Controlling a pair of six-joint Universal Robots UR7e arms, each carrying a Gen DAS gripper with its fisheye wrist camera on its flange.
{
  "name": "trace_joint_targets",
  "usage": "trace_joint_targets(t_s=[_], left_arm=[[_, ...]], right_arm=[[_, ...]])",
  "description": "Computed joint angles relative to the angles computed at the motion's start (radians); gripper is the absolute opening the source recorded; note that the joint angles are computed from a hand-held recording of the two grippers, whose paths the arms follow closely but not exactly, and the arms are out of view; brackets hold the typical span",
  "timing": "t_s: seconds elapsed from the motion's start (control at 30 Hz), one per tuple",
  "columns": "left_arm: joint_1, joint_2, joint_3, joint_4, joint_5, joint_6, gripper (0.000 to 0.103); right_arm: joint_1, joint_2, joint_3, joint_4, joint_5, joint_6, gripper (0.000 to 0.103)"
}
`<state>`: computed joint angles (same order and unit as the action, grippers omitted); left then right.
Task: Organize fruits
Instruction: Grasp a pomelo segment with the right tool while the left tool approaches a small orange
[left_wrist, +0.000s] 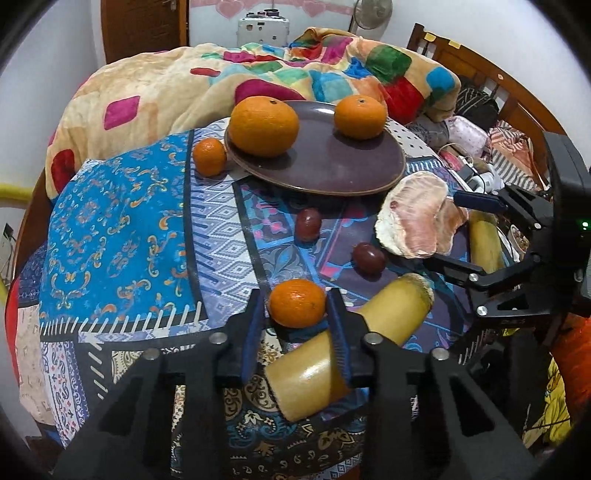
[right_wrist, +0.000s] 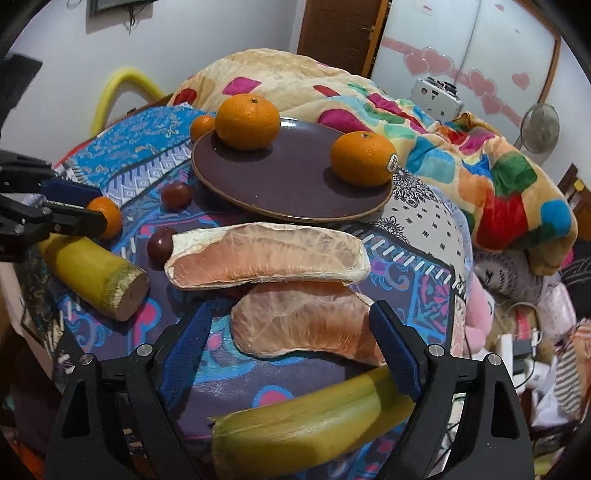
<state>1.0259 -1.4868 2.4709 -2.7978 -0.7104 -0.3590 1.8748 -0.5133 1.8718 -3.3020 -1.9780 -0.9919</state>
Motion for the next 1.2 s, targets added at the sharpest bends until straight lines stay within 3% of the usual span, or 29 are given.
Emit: trace_joint_targets(t_s=[0.3, 0.4, 0.5, 0.6, 0.73, 0.77, 1.0, 1.13, 1.2], left_arm=[[0.003, 0.024, -0.018, 0.012, 0.086, 0.007, 0.032], [0.014, 0.011, -0.023, 0.030, 0.108, 0.007, 0.032], [0.024, -0.001, -0.023, 0.037, 0.089, 0.019, 0.032], [0.011, 0.011, -0.017, 0.039, 0.116, 0.017, 0.033], [0.007, 0.035, -0.018, 0.053, 0.147, 0.006, 0.061], [0.006, 0.042, -0.015, 0.045, 0.151, 0.011, 0.062], [0.025, 0.044, -0.003, -0.023, 0.126, 0.044, 0.062], [0.031, 0.046, -0.003, -0.048, 0.116, 0.061, 0.059], [0.033, 0.048, -0.001, -0.059, 0.114, 0.070, 0.055]], right_arm=[[-0.009, -0.003, -0.034, 0.059, 0.006, 0.009, 0.090], [-0.010, 0.003, -0.034, 0.047, 0.016, -0.018, 0.087], [-0.014, 0.000, -0.047, 0.081, 0.033, -0.004, 0.085], [-0.009, 0.008, -0.052, 0.070, 0.032, 0.009, 0.082], [0.006, 0.016, -0.029, 0.005, 0.009, -0.024, 0.080], [0.013, 0.016, -0.018, -0.026, 0.004, -0.043, 0.080], [0.050, 0.053, 0.001, -0.158, -0.003, -0.190, 0.085], [0.050, 0.068, -0.036, -0.111, 0.016, -0.168, 0.080], [0.044, 0.061, -0.038, -0.084, 0.048, -0.151, 0.070]])
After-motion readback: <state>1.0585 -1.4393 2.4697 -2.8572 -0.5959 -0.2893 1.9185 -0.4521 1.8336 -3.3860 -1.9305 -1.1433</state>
